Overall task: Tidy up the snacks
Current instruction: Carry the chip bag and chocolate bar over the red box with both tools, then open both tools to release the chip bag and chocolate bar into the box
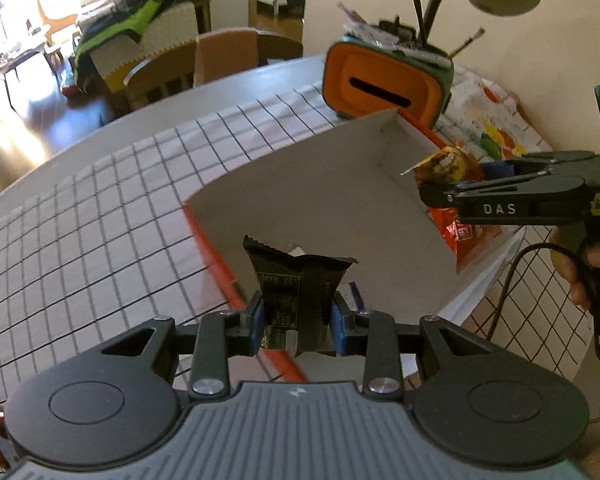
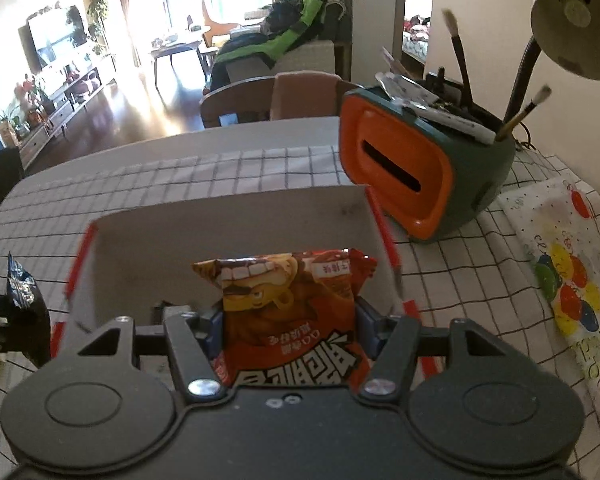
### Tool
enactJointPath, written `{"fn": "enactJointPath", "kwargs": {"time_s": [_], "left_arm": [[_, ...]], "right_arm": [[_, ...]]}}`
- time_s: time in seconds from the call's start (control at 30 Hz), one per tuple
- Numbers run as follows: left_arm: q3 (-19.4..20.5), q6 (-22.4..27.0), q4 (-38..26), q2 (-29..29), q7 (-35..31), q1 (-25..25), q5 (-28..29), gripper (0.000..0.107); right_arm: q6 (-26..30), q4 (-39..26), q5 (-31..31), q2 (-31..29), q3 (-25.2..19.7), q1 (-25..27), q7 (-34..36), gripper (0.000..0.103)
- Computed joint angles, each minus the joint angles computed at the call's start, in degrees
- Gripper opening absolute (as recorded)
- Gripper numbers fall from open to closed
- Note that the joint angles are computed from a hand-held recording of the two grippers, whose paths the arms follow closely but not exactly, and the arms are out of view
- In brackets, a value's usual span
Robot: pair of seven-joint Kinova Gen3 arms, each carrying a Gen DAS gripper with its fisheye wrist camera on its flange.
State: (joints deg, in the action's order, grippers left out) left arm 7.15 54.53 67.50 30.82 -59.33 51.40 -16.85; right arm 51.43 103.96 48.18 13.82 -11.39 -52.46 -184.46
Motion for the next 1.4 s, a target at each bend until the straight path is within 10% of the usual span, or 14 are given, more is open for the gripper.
{"fn": "enactJointPath", "kwargs": {"time_s": [0.67,1.4], "left_arm": [[-3.1,19.3,-26.3,18.0,-9.0,4.2,3.3,0.032],[-2.5,6.1,-10.1,8.0,-3.3,2.8,2.9,0.032]], "right_arm": [[-6.4,-3.8,-13.5,7.3,3.6,4.7,26.1,0.061],[-7.9,-0.5,-8.9,1.0,4.2,1.3,15.5,0.078]]}}
